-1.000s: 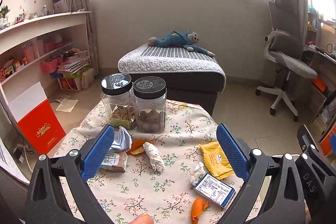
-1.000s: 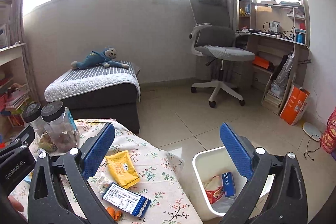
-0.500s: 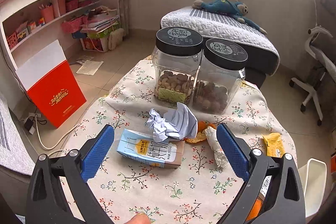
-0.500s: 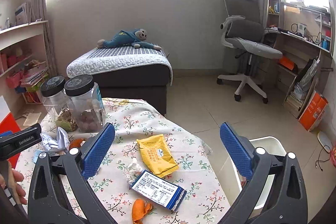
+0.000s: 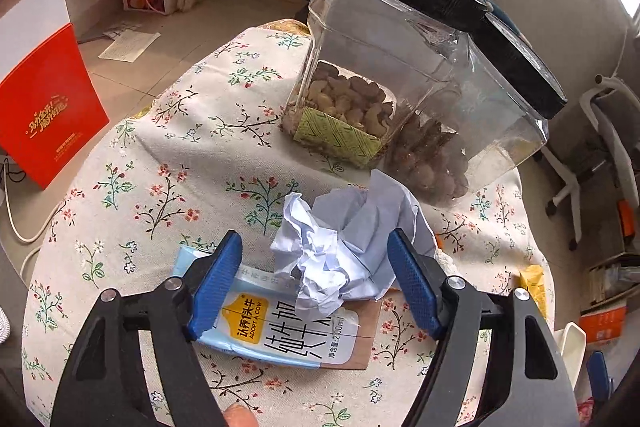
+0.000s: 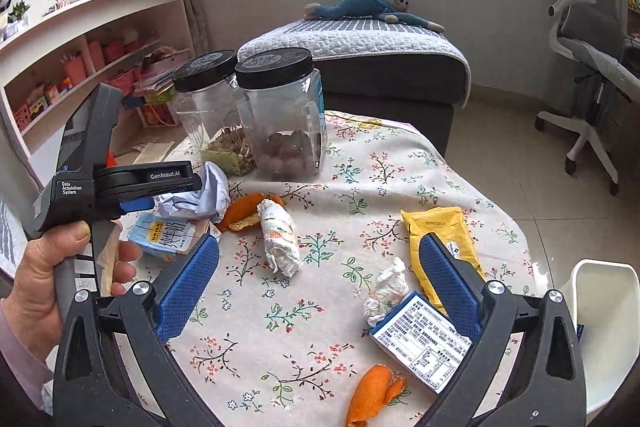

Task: Collect trash
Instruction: 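Return to the table and grasp the crumpled white tissue with the left tool, then grasp the rolled white tissue with the right tool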

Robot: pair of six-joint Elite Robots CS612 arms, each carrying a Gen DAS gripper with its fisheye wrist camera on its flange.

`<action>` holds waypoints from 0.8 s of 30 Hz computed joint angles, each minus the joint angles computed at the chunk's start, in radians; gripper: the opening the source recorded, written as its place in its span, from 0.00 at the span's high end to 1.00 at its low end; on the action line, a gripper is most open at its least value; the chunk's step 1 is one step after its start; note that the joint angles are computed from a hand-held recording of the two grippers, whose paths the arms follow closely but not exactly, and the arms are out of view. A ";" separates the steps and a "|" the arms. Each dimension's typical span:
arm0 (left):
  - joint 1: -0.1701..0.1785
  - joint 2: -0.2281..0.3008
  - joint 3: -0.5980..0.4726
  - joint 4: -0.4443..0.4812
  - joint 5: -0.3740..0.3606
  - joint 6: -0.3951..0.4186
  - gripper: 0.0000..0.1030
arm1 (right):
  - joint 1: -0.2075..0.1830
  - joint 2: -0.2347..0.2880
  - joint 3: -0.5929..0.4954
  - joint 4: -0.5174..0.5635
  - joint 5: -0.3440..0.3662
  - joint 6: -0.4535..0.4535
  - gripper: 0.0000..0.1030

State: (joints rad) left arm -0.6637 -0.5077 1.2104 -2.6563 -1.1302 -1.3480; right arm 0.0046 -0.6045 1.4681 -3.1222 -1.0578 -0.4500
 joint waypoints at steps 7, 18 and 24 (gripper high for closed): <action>-0.007 -0.030 0.045 -0.111 -0.003 0.018 0.74 | 0.027 0.028 -0.080 0.226 -0.008 -0.086 0.07; -0.057 -0.137 0.157 -0.112 0.203 0.017 0.74 | 0.086 0.110 -0.222 0.318 -0.130 -0.025 0.09; -0.054 -0.146 0.175 -0.101 0.190 -0.001 0.74 | 0.104 0.149 -0.311 0.479 -0.195 -0.041 0.71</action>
State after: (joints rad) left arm -0.7181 -0.6541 1.3850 -2.7573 -0.9400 -1.3491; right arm 0.1089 -0.4551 1.1566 -2.6434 -1.2526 -0.4910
